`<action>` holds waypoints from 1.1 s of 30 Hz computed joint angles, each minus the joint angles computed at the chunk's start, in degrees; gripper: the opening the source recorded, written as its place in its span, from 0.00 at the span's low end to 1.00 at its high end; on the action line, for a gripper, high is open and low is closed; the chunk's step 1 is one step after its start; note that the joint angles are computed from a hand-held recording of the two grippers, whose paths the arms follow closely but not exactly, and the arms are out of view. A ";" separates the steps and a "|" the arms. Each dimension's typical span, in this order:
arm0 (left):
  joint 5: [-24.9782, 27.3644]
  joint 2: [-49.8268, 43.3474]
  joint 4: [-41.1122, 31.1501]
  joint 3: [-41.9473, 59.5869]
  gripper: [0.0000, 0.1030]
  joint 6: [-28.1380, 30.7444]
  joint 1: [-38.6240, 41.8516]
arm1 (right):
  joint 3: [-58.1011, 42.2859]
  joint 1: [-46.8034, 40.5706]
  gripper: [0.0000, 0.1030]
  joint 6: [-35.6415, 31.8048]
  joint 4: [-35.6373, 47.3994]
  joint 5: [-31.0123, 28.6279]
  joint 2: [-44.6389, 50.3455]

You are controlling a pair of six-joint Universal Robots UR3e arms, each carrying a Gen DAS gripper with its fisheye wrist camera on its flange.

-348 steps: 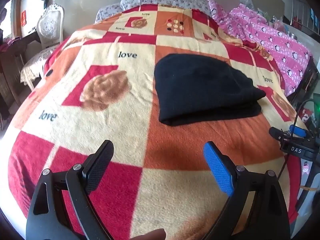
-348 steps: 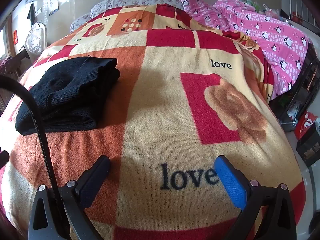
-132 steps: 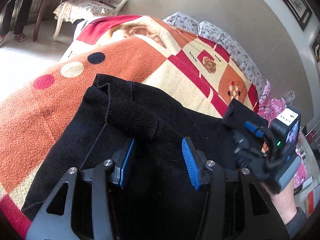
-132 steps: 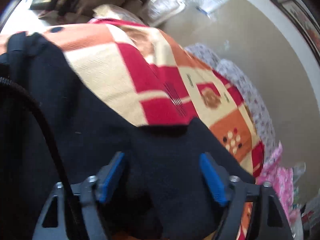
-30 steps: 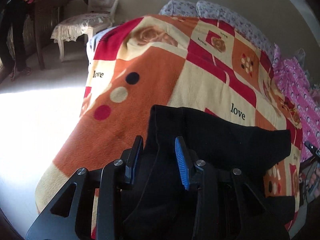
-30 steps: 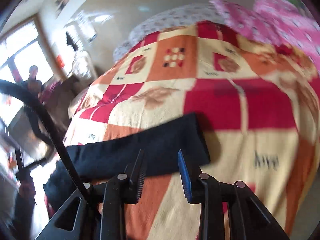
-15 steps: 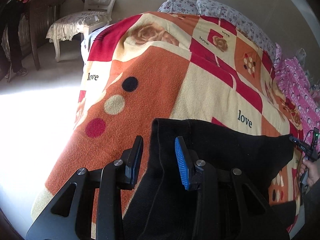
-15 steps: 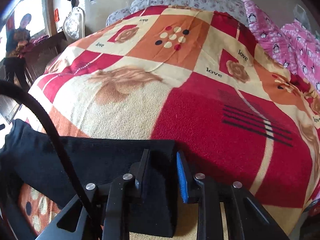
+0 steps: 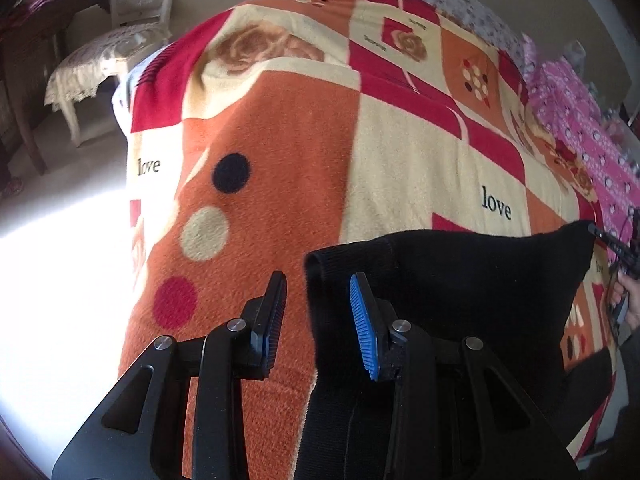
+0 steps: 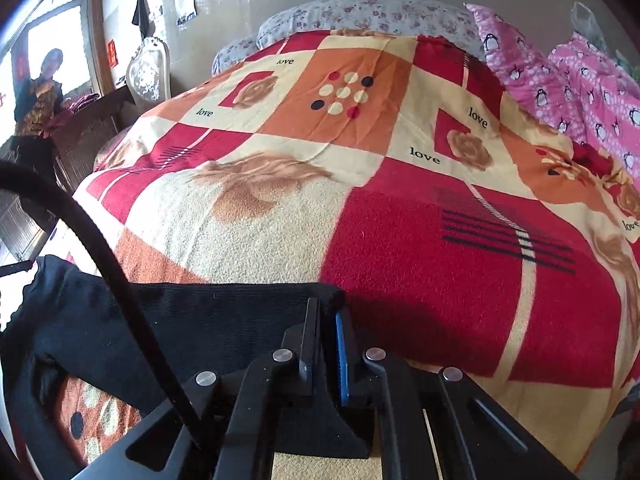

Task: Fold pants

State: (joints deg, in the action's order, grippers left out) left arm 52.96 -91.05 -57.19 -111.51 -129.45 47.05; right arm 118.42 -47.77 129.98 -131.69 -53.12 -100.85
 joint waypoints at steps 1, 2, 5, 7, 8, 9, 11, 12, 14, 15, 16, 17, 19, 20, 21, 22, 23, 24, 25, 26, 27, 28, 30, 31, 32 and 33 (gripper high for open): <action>0.20 -0.42 0.85 0.11 0.31 1.09 -0.86 | 0.41 0.00 0.06 0.04 -0.21 -0.04 -0.13; 0.60 -1.36 0.85 0.92 0.31 2.31 -1.79 | 0.71 0.11 0.06 0.08 -0.40 -0.31 -0.14; 1.58 -5.13 0.24 4.06 0.31 3.30 -3.62 | 1.22 0.25 0.06 -0.19 -0.21 -0.60 -0.24; 3.03 -8.17 1.44 6.27 0.31 2.29 -5.04 | 1.69 -0.01 0.06 -0.41 -0.22 -0.35 -0.58; 2.64 -9.36 0.52 7.58 0.33 2.71 -5.12 | 1.88 -0.05 0.06 -0.35 -0.35 -0.45 -0.64; 1.78 -10.13 -0.82 8.78 0.36 3.53 -4.93 | 1.92 -0.09 0.06 -0.26 -0.32 -0.47 -0.69; 1.16 -11.31 -3.54 11.01 0.39 3.99 -5.04 | 1.77 -0.25 0.06 -0.47 0.19 -0.27 -0.79; 0.95 -11.49 -4.34 11.52 0.39 4.09 -5.06 | 1.78 -0.22 0.06 -0.50 0.07 -0.36 -0.93; 0.84 -10.71 -4.34 10.68 0.39 4.97 -4.84 | 1.62 -0.30 0.06 -0.58 0.40 -0.24 -1.17; 0.89 -9.69 -3.43 9.26 0.36 5.39 -4.64 | 1.60 -0.30 0.06 -0.48 0.34 -0.24 -1.28; 0.83 -8.84 -2.88 8.07 0.22 5.85 -4.38 | 1.60 -0.28 0.06 -0.40 0.42 -0.17 -1.44; 0.57 -7.96 -2.88 7.07 0.15 6.64 -4.00 | 1.75 -0.26 0.06 -0.31 0.37 -0.20 -1.72; -0.30 -5.63 -0.96 4.21 0.12 7.49 -3.00 | 1.98 -0.08 0.06 0.12 0.07 -0.40 -2.25; -0.96 -3.99 -0.10 2.64 0.11 8.00 -2.38 | 1.92 -0.18 0.06 0.23 0.49 -0.21 -2.61; -1.96 -1.95 0.37 1.01 0.11 8.54 -1.55 | 1.91 -0.28 0.06 0.23 0.90 -0.06 -3.14; -2.85 0.16 0.90 -0.43 0.11 8.82 -0.82 | 2.11 -0.58 0.06 0.13 1.38 0.24 -4.17; -4.07 2.98 1.09 -2.16 0.11 9.36 0.16 | 1.98 -0.95 0.06 -0.24 2.45 0.66 -4.86; -5.21 5.36 0.44 -3.20 0.11 10.18 1.10 | 1.88 -1.33 0.06 -0.68 3.60 0.97 -5.74; -6.30 8.02 -0.66 -4.18 0.11 11.22 2.04 | 2.01 -1.93 0.06 -1.32 4.82 1.39 -7.08; -7.09 10.14 -2.47 -4.58 0.11 12.66 2.91 | 1.89 -2.78 0.06 -2.30 6.94 2.09 -8.55; -7.65 12.23 -4.52 -4.77 0.11 14.20 3.73 | 1.82 -3.74 0.06 -3.39 9.05 2.77 -10.06; -7.75 13.97 -5.70 -5.03 0.11 15.28 4.32 | 1.82 -4.87 0.06 -4.71 11.33 3.40 -11.87; -7.41 16.75 -6.35 -6.27 0.11 16.66 5.60 | 1.12 -7.14 0.06 -7.28 16.54 4.24 -14.89; -7.34 18.10 -7.25 -6.79 0.11 17.53 6.43 | 0.88 -8.87 0.06 -9.17 19.99 5.01 -16.87; -7.75 19.60 -9.73 -6.97 0.11 19.36 7.76 | 0.52 -10.96 0.06 -11.90 24.45 5.88 -19.16; -8.81 21.68 -14.00 -7.09 0.11 22.35 9.94 | 0.23 -13.17 0.06 -14.84 28.91 6.63 -21.58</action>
State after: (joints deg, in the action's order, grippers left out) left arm 44.15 -69.37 -71.19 -118.60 -107.10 56.98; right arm 118.65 -60.94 115.14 -102.77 -46.49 -122.43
